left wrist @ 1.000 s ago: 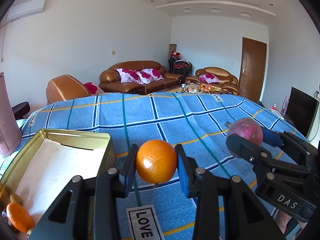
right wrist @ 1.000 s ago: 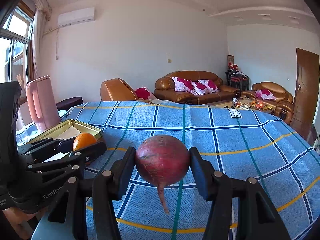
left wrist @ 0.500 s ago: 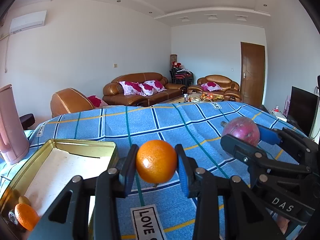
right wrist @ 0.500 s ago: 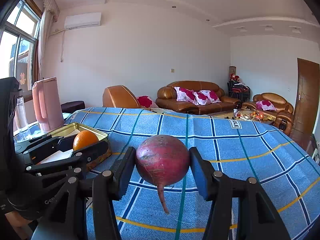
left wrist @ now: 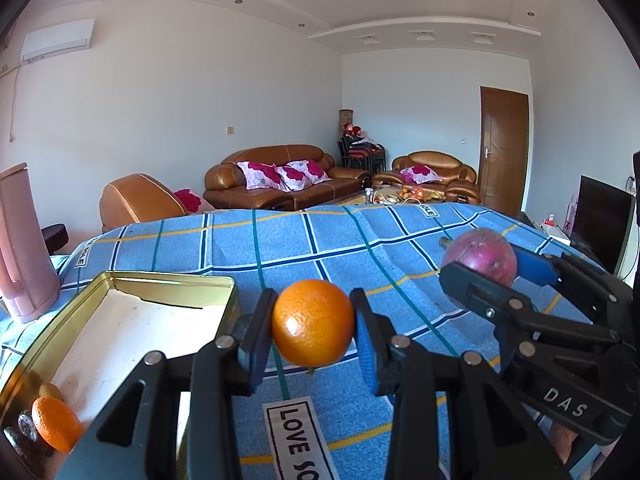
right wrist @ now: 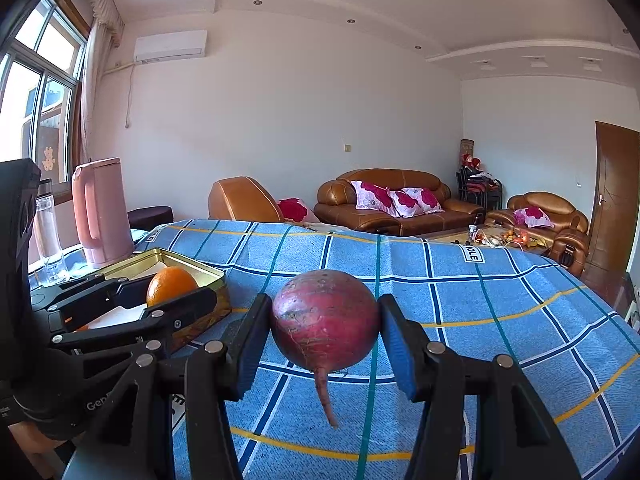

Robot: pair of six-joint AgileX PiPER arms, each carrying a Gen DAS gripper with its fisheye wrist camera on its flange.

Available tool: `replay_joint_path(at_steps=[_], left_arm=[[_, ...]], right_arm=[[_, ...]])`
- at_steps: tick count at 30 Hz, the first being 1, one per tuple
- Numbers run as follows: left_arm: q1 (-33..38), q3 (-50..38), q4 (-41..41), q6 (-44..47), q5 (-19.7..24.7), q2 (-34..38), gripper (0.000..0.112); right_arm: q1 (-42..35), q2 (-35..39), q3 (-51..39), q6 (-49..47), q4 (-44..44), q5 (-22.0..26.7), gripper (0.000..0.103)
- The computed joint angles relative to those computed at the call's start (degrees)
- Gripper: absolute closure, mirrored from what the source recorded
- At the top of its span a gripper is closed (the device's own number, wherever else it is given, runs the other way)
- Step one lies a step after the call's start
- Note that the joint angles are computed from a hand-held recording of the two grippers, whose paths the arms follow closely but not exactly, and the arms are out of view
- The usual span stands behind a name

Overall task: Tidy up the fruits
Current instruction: 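Lift the red onion and orange and carry them over the tin tray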

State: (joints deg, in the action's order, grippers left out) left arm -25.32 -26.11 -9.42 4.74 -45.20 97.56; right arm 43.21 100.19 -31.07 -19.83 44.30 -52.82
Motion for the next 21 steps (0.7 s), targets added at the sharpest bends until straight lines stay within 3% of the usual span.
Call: replay_joint_path(at_steps=[21], left_arm=[[4.8, 8.6, 6.8, -4.7, -2.9, -5.5, 0.074]], right_arm=[[4.6, -0.8, 1.2, -0.7, 2.2, -1.4, 0.047]])
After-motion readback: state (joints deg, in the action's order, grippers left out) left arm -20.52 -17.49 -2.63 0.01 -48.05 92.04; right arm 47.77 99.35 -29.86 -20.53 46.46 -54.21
